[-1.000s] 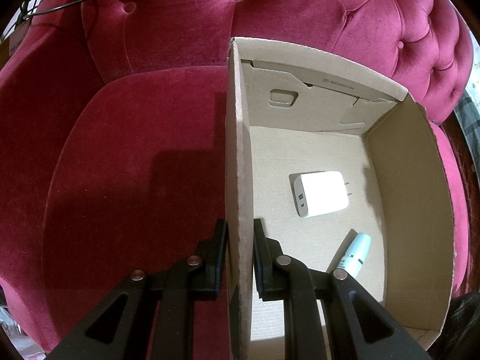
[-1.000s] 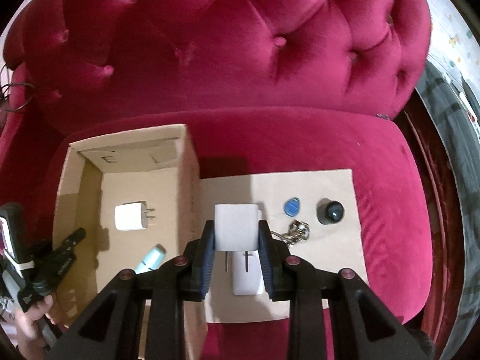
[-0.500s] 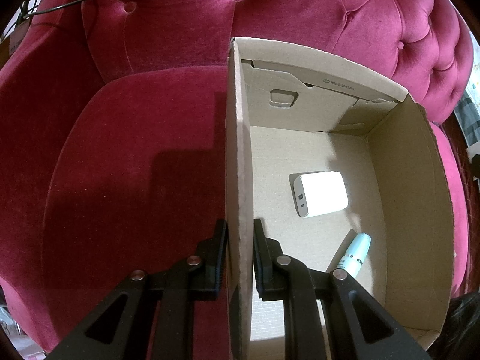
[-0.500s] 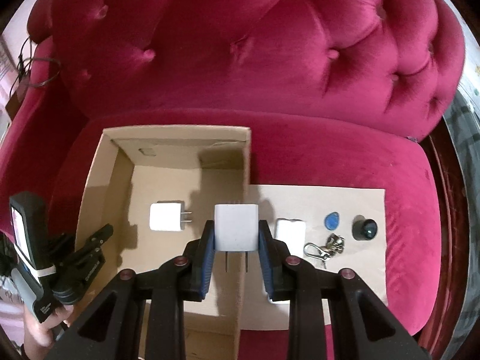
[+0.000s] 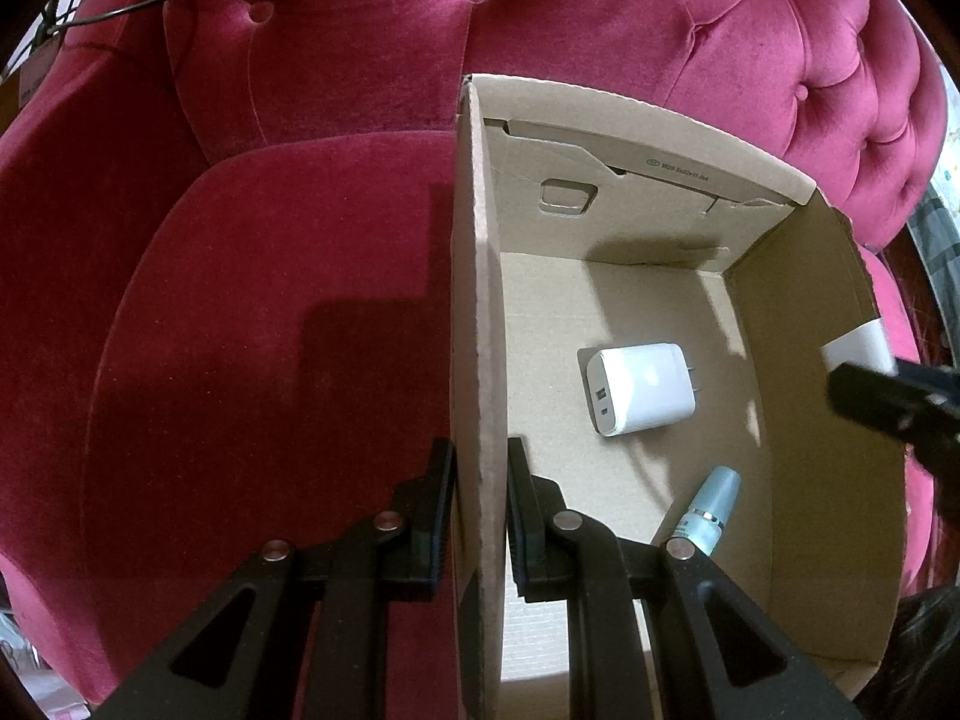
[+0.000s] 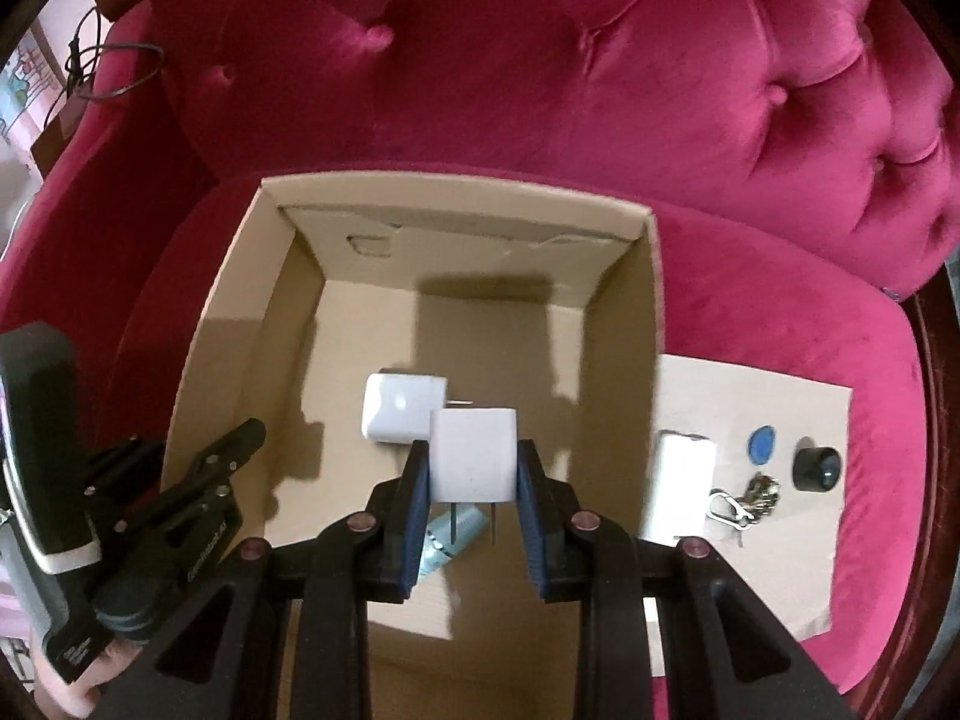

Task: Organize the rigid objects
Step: 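Carry the small white charger with the right gripper into the box, then open the right gripper to drop the charger beside the bottle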

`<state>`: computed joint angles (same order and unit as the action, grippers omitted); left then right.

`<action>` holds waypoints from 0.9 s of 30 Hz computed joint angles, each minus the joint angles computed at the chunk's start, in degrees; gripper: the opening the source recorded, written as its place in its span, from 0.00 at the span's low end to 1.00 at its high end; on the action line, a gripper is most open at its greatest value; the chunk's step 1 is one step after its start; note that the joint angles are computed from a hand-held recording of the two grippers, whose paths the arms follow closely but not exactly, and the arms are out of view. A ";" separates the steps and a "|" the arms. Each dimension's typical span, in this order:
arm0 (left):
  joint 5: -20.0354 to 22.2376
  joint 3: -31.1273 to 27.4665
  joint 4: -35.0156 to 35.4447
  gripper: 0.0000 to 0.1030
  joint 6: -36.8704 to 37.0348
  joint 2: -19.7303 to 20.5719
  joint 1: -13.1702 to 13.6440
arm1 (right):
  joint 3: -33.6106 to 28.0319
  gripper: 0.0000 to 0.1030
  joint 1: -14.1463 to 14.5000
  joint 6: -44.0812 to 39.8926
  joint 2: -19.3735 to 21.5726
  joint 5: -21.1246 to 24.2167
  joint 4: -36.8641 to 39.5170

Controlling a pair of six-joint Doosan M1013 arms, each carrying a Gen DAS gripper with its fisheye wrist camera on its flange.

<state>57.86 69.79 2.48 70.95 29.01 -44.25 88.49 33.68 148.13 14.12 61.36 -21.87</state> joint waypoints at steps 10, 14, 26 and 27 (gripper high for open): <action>-0.10 0.10 -0.35 0.17 0.10 -0.07 0.10 | -0.23 0.28 -0.81 -3.18 2.57 -1.78 3.86; -0.11 0.07 -0.33 0.17 0.10 -0.05 0.09 | -0.15 0.28 -1.27 -4.36 3.54 -2.20 5.80; -0.12 0.04 -0.37 0.17 0.11 0.00 0.13 | 0.78 0.28 -2.50 -6.19 4.82 -3.67 10.69; -0.12 0.04 -0.37 0.17 0.11 0.00 0.13 | 0.83 0.28 -2.58 -6.26 4.83 -3.77 10.94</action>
